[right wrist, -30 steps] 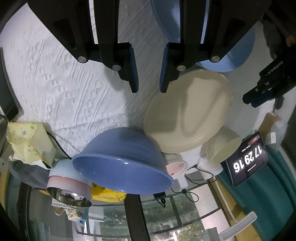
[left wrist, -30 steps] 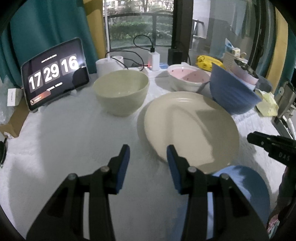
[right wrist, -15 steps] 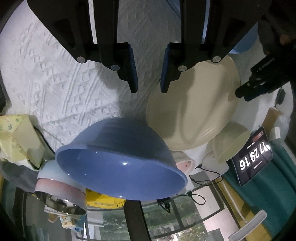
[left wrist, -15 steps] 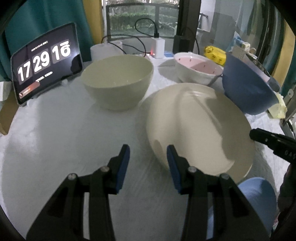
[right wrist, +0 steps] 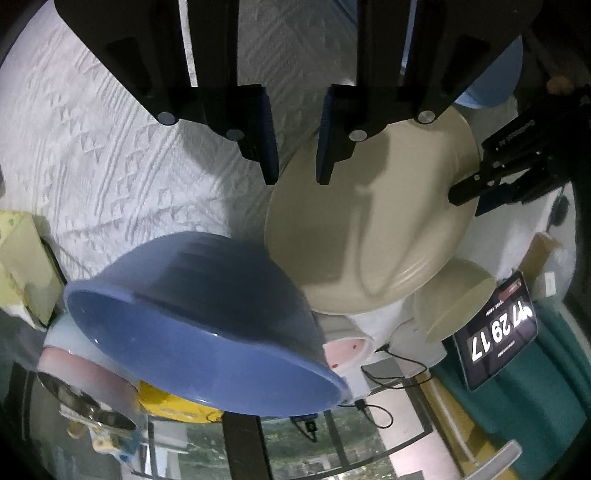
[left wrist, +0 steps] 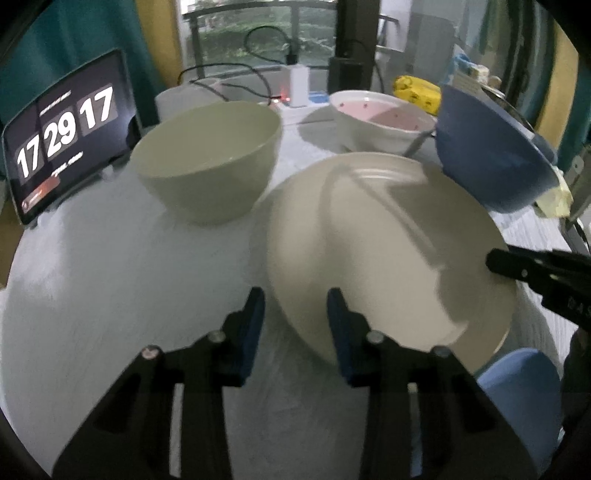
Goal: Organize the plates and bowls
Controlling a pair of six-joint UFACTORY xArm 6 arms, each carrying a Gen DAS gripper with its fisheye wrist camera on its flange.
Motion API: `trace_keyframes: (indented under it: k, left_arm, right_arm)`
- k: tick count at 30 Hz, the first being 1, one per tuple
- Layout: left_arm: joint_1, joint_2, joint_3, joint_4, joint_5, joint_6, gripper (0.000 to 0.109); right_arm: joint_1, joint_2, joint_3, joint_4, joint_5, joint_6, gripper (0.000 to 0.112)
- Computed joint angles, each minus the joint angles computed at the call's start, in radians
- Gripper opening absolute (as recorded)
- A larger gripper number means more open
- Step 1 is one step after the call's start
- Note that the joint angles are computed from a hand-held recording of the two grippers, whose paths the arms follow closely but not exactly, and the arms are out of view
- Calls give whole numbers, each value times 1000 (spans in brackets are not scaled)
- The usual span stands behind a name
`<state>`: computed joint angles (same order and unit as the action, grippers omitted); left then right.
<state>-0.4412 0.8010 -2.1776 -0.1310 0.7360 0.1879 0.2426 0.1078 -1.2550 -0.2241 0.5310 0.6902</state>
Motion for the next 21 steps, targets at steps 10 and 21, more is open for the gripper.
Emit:
trace_keyframes:
  k: [10,21]
  left_arm:
    - [8,-52,73,4,-65,5,29]
    - [12,-139,178,-25,-135,35,29]
  right_arm:
    - [13,11,-38,-66,12,31,21]
    - [27,-19,-32,-97,26,60,21]
